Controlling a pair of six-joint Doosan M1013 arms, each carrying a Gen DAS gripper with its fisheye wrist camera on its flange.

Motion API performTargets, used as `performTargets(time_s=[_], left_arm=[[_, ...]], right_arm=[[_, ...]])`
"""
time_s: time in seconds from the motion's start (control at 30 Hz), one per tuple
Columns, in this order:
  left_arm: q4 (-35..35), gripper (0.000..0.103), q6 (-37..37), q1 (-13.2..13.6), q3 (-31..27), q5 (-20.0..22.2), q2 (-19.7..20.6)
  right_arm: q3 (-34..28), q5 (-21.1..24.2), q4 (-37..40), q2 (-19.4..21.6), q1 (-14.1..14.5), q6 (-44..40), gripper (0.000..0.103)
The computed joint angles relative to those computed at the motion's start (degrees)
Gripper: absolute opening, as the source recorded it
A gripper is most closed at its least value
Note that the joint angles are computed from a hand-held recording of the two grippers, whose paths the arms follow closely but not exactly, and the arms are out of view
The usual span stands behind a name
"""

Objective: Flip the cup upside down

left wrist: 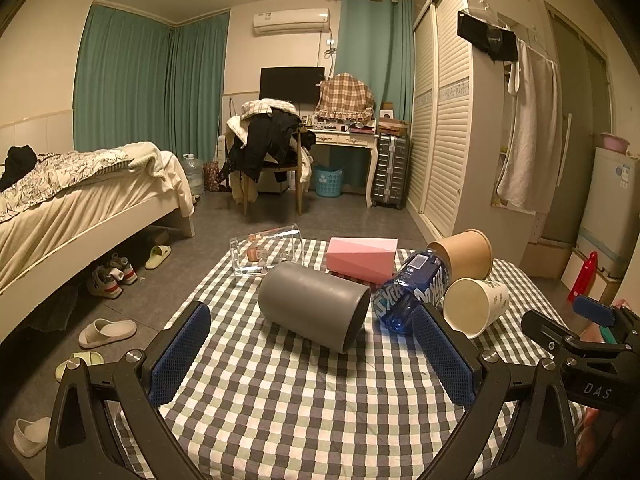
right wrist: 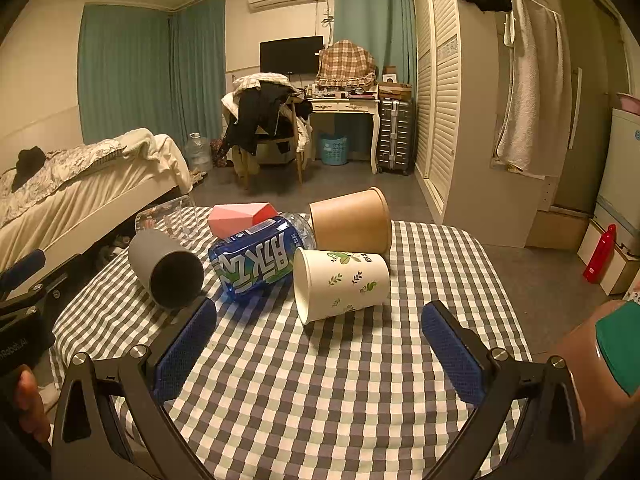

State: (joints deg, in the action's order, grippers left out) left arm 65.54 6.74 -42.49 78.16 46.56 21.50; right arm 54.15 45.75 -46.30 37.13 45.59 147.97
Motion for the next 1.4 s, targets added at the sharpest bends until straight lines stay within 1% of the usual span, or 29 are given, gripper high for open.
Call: performTargets(time_s=[1.4], left_arm=[[-0.18, 0.103, 0.41, 0.08, 0.63, -0.02, -0.34]], right_arm=[[-0.41, -0.16, 1.01, 0.33, 0.27, -2.19, 0.103]])
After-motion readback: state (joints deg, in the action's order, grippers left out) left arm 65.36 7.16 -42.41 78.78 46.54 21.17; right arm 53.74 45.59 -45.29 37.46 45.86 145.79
